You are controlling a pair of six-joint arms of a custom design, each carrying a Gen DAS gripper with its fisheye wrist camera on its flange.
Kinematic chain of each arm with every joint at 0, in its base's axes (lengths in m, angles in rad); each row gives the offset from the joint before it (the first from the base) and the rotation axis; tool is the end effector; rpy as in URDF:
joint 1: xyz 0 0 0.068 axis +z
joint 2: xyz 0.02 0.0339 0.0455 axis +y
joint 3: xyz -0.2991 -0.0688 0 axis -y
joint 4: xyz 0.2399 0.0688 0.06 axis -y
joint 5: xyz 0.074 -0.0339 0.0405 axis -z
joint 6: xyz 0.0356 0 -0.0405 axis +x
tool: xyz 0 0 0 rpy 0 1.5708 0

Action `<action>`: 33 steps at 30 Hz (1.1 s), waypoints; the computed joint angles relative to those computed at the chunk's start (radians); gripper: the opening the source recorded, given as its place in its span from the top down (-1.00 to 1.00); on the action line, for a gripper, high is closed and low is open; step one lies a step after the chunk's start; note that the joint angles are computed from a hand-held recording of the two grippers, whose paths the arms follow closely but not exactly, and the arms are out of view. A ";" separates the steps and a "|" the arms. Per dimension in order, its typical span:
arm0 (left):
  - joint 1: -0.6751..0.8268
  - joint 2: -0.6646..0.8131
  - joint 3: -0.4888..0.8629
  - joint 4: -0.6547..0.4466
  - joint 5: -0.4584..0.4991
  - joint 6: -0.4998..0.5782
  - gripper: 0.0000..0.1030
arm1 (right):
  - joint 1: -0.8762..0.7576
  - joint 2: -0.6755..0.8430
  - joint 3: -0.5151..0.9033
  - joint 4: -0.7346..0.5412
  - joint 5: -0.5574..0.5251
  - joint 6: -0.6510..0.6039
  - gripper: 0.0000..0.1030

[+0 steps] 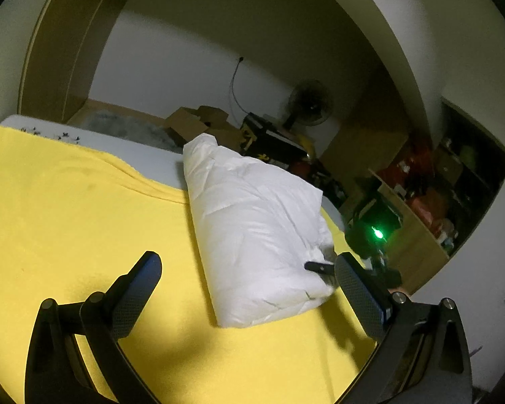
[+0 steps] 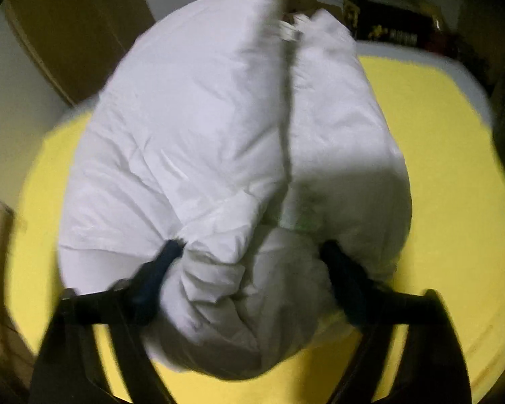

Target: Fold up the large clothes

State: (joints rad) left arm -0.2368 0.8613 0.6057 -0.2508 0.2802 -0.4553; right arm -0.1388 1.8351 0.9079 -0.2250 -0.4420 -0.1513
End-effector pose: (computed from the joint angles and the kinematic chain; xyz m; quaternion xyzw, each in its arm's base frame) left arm 0.1601 -0.0488 0.2853 -0.0226 0.8559 -0.2836 0.4319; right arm 0.3322 -0.0310 0.1493 -0.0515 0.9541 0.1829 0.2316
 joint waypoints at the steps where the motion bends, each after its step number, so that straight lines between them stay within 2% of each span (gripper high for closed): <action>1: 0.021 0.020 0.004 0.012 0.026 -0.002 -0.99 | -0.042 -0.005 -0.023 0.030 -0.086 -0.009 0.16; 4: 0.015 0.096 0.023 0.066 0.034 -0.015 -0.99 | -0.099 -0.045 -0.082 0.097 -0.197 0.009 0.47; 6: 0.012 0.157 0.052 0.092 0.016 0.001 -0.99 | -0.121 -0.080 -0.116 0.154 -0.253 0.044 0.54; 9: -0.026 0.202 0.118 0.075 -0.066 0.005 -0.99 | -0.140 -0.181 -0.209 0.294 -0.317 0.119 0.58; 12: -0.056 0.307 0.190 0.090 -0.158 0.033 -0.99 | -0.152 -0.192 -0.249 0.411 -0.313 0.151 0.58; 13: -0.056 0.349 0.212 0.098 -0.168 0.043 -0.99 | -0.165 -0.170 -0.254 0.424 -0.313 0.144 0.58; 16: -0.079 0.531 0.310 0.123 -0.212 0.053 -0.99 | -0.197 0.021 -0.224 0.463 -0.333 0.135 0.58; 20: -0.118 0.805 0.512 0.103 -0.309 0.083 -0.99 | -0.240 0.199 -0.209 0.574 -0.458 0.143 0.51; 22: -0.130 0.952 0.653 0.078 -0.339 0.086 -0.99 | -0.232 0.220 -0.235 0.652 -0.439 0.123 0.49; 24: -0.134 1.047 0.758 0.080 -0.324 0.092 -0.99 | -0.199 0.195 -0.287 0.720 -0.373 0.101 0.48; 27: -0.137 1.187 0.950 0.065 -0.290 0.109 -0.99 | -0.168 0.182 -0.306 0.746 -0.340 0.107 0.47; 29: -0.145 1.289 1.103 -0.012 -0.293 0.139 -0.99 | -0.173 0.185 -0.308 0.733 -0.354 0.101 0.47; 33: -0.157 1.517 1.410 -0.303 -0.309 0.180 -0.99 | -0.178 0.163 -0.328 0.709 -0.362 0.093 0.47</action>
State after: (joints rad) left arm -0.3940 2.3782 2.0154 -0.5542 -0.0287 -0.2749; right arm -0.3164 1.9980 0.5800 0.4843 -0.8039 -0.0582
